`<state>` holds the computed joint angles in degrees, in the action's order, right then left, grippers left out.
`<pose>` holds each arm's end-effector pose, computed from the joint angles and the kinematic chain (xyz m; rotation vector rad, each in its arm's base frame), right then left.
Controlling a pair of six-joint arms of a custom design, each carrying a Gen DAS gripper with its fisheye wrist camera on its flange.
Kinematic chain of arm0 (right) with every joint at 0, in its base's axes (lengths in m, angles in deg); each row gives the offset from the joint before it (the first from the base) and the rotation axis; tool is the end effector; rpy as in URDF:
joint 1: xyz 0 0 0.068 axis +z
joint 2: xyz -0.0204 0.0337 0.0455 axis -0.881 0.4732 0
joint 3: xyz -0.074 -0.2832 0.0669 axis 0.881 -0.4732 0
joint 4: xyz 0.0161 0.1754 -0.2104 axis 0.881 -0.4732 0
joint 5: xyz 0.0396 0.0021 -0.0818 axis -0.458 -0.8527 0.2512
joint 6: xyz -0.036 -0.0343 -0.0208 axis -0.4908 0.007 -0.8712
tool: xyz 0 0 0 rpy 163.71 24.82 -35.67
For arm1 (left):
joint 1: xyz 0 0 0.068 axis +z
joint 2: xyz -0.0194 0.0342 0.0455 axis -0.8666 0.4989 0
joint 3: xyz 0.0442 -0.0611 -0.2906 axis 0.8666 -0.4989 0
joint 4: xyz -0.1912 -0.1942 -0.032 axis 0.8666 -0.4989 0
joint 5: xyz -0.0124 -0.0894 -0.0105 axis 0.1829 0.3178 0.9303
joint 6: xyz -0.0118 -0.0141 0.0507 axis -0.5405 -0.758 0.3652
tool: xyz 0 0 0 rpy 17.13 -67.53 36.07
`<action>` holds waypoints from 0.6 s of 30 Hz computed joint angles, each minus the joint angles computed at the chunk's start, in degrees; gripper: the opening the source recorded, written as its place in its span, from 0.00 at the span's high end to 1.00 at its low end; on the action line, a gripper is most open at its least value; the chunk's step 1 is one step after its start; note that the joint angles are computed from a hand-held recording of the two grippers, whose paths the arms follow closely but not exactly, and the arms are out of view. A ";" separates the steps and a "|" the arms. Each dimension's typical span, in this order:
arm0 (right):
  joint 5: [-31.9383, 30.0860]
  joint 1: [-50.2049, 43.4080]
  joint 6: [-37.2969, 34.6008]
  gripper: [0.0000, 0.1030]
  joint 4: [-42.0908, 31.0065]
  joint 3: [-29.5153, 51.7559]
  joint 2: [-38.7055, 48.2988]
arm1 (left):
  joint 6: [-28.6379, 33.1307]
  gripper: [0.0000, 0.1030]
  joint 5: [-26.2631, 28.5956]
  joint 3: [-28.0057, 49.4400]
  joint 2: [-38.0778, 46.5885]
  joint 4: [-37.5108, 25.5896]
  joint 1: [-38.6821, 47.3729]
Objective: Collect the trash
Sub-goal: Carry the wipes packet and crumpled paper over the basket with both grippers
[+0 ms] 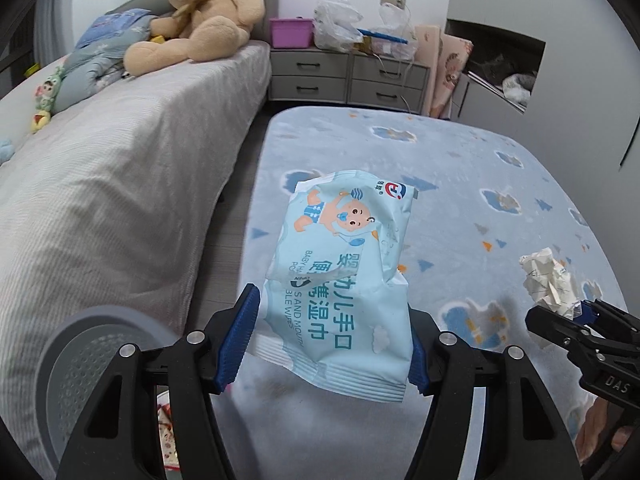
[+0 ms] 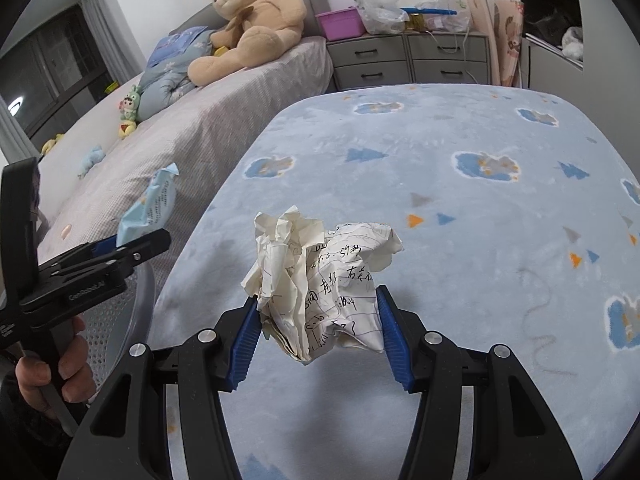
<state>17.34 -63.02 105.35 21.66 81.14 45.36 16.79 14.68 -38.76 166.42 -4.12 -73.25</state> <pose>0.1966 0.0009 0.2070 0.2873 2.3846 0.2962 0.2936 -0.0748 0.2354 0.5187 2.4011 -0.2449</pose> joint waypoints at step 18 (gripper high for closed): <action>8.53 26.64 5.57 0.48 4.84 9.50 9.89 | 3.74 0.40 2.86 -8.78 -15.43 -3.53 22.61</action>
